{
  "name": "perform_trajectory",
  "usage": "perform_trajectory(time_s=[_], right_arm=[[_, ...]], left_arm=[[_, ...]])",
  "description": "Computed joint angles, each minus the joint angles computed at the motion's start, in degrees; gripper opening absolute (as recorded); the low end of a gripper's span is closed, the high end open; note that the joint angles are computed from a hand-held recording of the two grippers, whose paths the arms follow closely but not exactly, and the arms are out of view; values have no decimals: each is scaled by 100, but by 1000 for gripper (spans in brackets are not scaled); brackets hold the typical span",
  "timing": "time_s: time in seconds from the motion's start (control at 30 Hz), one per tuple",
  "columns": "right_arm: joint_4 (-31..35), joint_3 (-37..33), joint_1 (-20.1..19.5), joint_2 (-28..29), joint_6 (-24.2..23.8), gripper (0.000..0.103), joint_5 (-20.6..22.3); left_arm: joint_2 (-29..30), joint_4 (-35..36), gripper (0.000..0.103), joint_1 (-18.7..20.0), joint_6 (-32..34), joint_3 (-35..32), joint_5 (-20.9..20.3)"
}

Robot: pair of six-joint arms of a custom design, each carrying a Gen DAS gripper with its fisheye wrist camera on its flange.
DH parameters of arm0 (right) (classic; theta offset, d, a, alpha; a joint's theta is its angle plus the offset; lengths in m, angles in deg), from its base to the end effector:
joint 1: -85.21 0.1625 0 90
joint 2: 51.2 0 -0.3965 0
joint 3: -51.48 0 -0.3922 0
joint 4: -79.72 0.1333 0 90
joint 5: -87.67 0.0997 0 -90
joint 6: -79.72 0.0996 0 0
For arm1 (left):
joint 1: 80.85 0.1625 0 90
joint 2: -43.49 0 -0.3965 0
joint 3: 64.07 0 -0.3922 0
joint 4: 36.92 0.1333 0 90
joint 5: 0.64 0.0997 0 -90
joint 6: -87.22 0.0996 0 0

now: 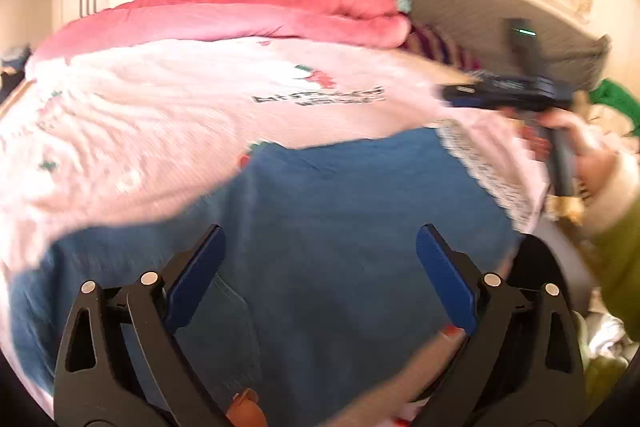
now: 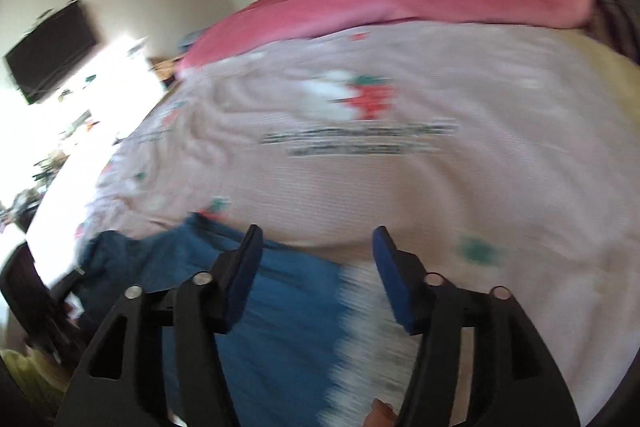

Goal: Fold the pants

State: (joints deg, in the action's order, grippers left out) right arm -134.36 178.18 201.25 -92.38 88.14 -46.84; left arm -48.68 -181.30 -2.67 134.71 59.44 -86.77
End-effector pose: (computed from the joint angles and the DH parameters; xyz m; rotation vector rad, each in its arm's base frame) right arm 0.2552 -0.3776 0.0392 0.0278 -2.4015 1.0825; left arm 0.0448 -0.4697 0.3023 1.4211 2.5365 -0.5340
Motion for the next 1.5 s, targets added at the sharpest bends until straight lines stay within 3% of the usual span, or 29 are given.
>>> perform_trajectory(time_s=[0.13,0.23,0.33,0.4,0.43,0.5,0.57,0.6,0.7,0.83,1.2,1.4,1.5], right_arm=[[-116,468,-234,-212,265,63,96],[-389,579,-442,-186,215,64,497],[-378,502,-612,-124,266,64,830],[-350,445,-704,-67,220,46,1024],[-312,412,-706,-40,193,22,1007],[-425,403,-667,40,81,18,924],[-655,455,-602,87,15,16,837],[-753,479,-579,100,3,15,776],[-1068,550,-542,148,-129,15,714],[-951,367,-604,325,-149,15,395],[-785,159,-661,585,-156,17,-26],[-641,263,-615,446,15,30,11],[-600,318,-457,378,78,45,-89]], left_arm=[[931,83,90,-354,-443,-646,836],[1578,456,90,-354,-741,-1224,903],[1999,216,85,-411,-788,-1436,1271],[2223,299,69,-360,-936,-1632,1191],[2291,429,64,-337,-1057,-1732,1140],[2421,587,35,-299,-1257,-1872,1101],[2447,498,16,-297,-1239,-1828,1170],[2453,397,12,-307,-1201,-1781,1206],[2531,167,10,-340,-1164,-1756,1247],[2589,-267,10,-412,-966,-1609,1477],[2569,-377,10,-327,-989,-1614,1238],[2519,-549,10,-339,-981,-1500,1229],[2405,-649,10,-376,-917,-1379,1181]])
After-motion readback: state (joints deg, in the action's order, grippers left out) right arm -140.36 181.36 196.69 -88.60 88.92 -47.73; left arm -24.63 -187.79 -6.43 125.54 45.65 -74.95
